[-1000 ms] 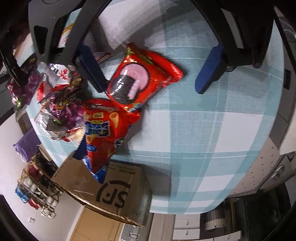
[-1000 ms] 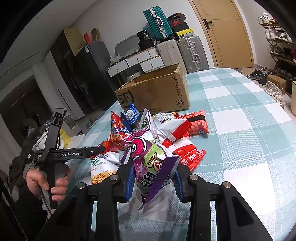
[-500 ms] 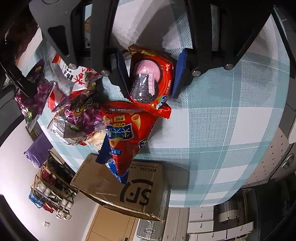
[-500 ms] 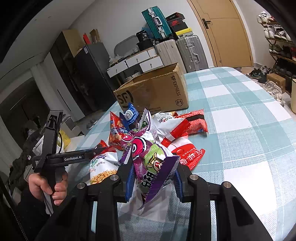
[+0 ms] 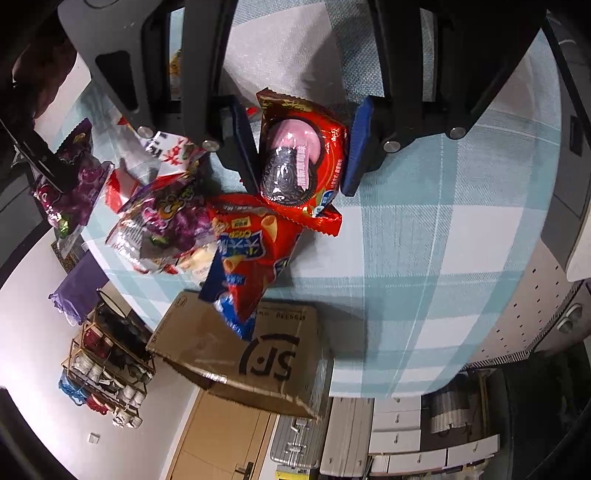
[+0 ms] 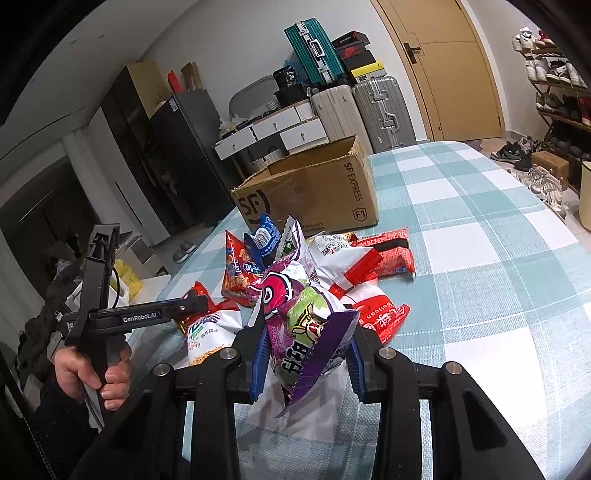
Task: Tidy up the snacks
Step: 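Reach the left tool to the red cookie pack and close on it, then carry the red pack with left tool into the box while right tool carries purple bag there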
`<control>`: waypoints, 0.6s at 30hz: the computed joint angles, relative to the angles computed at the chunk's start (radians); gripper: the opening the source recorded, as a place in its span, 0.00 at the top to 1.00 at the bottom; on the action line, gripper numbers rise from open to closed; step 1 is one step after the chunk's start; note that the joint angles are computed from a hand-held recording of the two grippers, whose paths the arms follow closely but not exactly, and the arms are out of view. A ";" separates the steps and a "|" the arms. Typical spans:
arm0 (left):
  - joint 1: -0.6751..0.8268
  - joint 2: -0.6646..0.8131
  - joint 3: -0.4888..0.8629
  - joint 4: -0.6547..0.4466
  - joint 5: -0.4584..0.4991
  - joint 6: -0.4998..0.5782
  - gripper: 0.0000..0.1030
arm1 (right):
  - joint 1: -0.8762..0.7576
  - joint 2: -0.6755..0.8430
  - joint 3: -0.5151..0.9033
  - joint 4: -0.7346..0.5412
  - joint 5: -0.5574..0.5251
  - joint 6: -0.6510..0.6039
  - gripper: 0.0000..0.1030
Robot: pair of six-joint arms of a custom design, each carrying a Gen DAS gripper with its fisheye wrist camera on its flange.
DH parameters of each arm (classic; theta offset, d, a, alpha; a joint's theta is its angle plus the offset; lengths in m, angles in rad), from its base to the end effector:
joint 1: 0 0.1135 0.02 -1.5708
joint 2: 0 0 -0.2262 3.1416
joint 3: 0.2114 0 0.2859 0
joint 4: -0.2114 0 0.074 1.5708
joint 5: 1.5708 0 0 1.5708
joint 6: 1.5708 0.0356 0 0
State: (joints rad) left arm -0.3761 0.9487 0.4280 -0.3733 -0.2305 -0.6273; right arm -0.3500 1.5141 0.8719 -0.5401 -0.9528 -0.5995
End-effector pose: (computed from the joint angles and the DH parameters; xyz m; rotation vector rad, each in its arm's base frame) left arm 0.2156 -0.0764 0.1256 -0.4038 2.4057 -0.1651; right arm 0.2944 -0.0766 0.1324 -0.5065 2.2038 0.8302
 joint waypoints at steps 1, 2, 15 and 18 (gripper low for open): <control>-0.003 -0.014 0.003 -0.012 -0.005 -0.001 0.60 | -0.001 -0.003 0.000 -0.002 -0.003 -0.002 0.65; -0.005 -0.030 0.006 -0.024 -0.009 -0.001 0.60 | -0.001 -0.007 0.001 -0.002 -0.005 -0.001 0.65; -0.031 -0.123 0.159 -0.162 -0.049 0.062 0.60 | 0.037 -0.035 0.069 -0.031 -0.042 0.033 0.65; -0.015 -0.078 0.226 -0.160 -0.030 0.093 0.60 | 0.052 -0.030 0.102 -0.029 -0.043 0.054 0.66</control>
